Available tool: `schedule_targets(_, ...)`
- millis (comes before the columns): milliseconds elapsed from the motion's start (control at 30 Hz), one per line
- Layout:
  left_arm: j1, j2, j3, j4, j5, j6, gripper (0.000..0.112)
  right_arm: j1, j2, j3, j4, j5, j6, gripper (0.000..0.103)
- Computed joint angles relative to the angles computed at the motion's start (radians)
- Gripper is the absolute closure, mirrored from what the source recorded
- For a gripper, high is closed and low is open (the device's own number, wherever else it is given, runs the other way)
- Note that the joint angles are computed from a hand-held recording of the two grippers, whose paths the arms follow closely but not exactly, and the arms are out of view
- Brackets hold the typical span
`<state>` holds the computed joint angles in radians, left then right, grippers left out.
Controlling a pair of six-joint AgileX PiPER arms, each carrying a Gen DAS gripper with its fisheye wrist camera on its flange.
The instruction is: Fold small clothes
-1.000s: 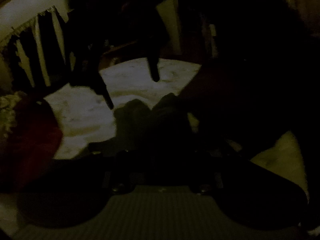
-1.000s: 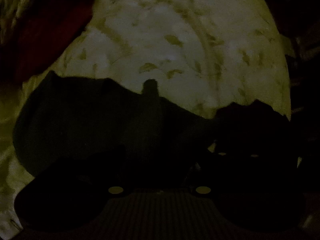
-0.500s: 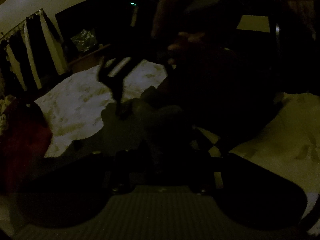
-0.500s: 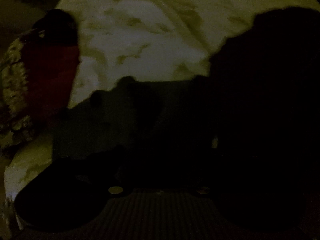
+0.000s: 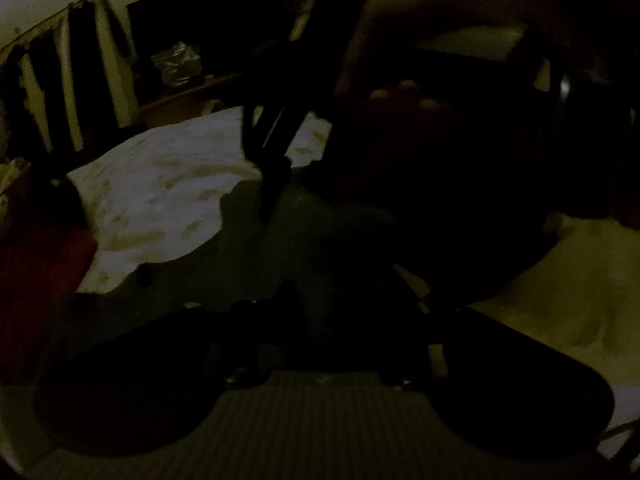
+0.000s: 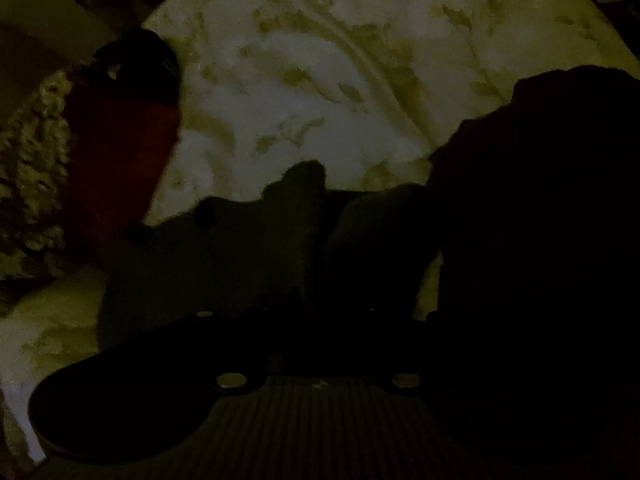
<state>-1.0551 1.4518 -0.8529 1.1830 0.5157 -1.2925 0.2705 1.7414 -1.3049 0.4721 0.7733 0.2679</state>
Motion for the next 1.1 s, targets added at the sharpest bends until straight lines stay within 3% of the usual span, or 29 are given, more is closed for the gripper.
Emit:
schedule_targets(100,0.041,-0.084,0.026,-0.062,0.001,0.034,0.087,-0.005,-0.030,0.009,0.101,-0.025,-0.035,0.072)
schedule_targets(267,0.322,-0.297,0.077,-0.550,-0.122,0.448,0.089,0.041,0.006,-0.100,0.238,-0.028,-0.053,0.072)
schedule_targets(433,0.617,-0.422,0.130,-1.050,-0.122,0.920,0.089,0.163,0.172,-0.354,0.210,-0.013,0.057,0.072)
schedule_targets(500,0.724,-0.452,0.156,-1.189,-0.113,1.090,0.089,0.218,0.258,-0.485,0.155,0.004,0.126,0.072)
schedule_targets(633,0.874,-0.475,0.178,-1.267,-0.084,1.207,0.085,0.291,0.436,-0.746,0.088,0.060,0.231,0.072)
schedule_targets(833,0.933,-0.436,0.176,-1.008,-0.070,0.985,0.063,0.380,0.674,-1.102,-0.090,0.161,0.425,0.071)
schedule_targets(867,0.942,-0.427,0.174,-0.976,-0.068,0.956,0.052,0.393,0.724,-1.185,-0.121,0.193,0.451,0.070)
schedule_targets(900,0.946,-0.424,0.176,-0.919,-0.060,0.901,0.036,0.402,0.754,-1.227,-0.140,0.206,0.466,0.066)
schedule_targets(967,0.964,-0.423,0.187,-0.835,-0.063,0.825,0.019,0.413,0.782,-1.245,-0.137,0.184,0.473,0.058)
schedule_targets(1000,0.980,-0.423,0.190,-0.819,-0.060,0.816,0.017,0.414,0.786,-1.232,-0.120,0.161,0.466,0.052)
schedule_targets(1033,0.999,-0.417,0.189,-0.819,-0.060,0.817,0.017,0.415,0.771,-1.183,-0.107,0.110,0.454,0.038)
schedule_targets(1067,1.030,-0.415,0.188,-0.859,-0.067,0.859,0.017,0.416,0.751,-1.125,-0.093,0.053,0.439,0.033)
schedule_targets(1100,1.067,-0.418,0.186,-0.936,-0.075,0.939,0.017,0.415,0.739,-1.086,-0.067,0.009,0.408,0.021)
